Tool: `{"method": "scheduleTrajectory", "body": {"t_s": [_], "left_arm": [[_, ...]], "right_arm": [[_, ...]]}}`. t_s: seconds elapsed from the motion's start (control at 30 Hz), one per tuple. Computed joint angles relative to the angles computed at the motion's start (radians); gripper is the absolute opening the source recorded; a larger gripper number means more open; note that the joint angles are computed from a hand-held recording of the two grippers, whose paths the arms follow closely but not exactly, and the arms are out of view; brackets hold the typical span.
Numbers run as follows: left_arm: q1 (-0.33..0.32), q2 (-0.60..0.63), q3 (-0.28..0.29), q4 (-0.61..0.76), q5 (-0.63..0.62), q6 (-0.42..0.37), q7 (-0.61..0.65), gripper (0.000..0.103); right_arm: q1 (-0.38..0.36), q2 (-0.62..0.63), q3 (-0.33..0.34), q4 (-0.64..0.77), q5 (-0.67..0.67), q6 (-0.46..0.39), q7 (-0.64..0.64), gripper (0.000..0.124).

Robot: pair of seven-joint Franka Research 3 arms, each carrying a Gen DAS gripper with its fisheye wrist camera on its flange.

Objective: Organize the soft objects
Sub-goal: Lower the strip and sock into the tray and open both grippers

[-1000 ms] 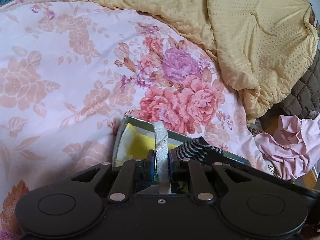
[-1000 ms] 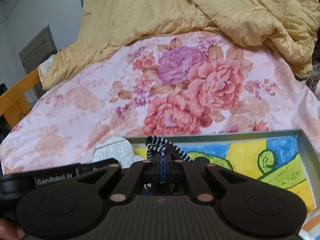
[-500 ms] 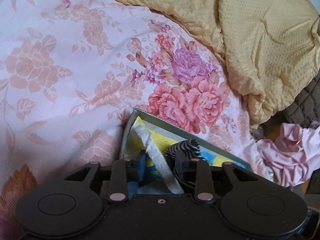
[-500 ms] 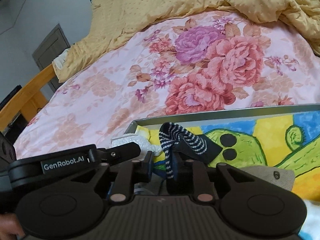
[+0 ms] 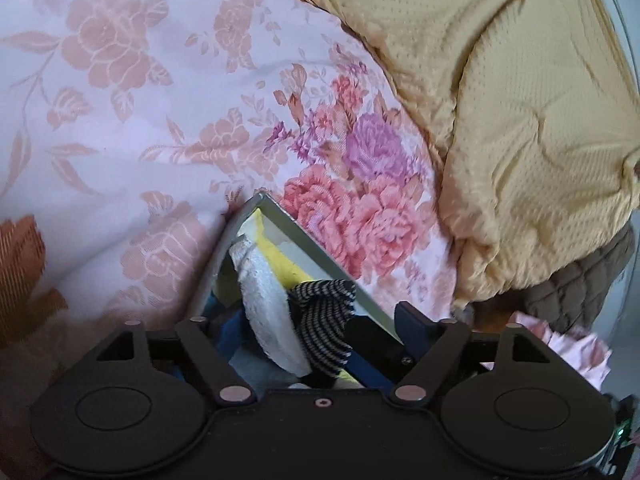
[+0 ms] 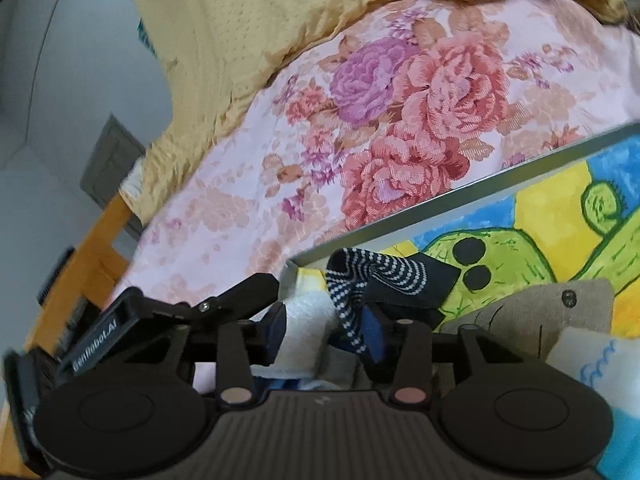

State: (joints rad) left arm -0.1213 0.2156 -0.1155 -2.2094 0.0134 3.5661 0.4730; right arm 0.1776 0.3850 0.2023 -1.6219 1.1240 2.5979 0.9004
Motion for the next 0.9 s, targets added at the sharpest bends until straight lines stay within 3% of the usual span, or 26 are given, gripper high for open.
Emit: {"method": "scheduleTrajectory", "body": {"t_s": [0.4,0.5,0.63,0.77,0.9], "left_arm": [[-0.044,0.018,0.003,-0.018,-0.143,0.123,-0.027,0.094],[-0.027,0.004,-0.007,-0.022,-0.124,0.1,-0.054,0.094],[0.004,0.012,-0.016,-0.022,-0.056,0.122,-0.091,0.098],[-0.007,0.035,-0.006,-0.001,-0.071,0.129,-0.09,0.099],[-0.05,0.058,0.014,0.012,-0.154,0.165,-0.036,0.101]], "right_arm": [[-0.002,-0.016,0.026,-0.037,0.295,0.047,-0.061,0.053],[0.019,-0.029,0.015,-0.043,0.282,0.091,-0.13,0.054],[0.039,-0.012,-0.002,-0.019,0.181,0.111,-0.094,0.069],[0.012,0.027,0.011,0.014,0.161,0.048,-0.034,0.08],[-0.021,0.047,0.036,0.028,0.233,0.005,-0.064,0.081]]}}
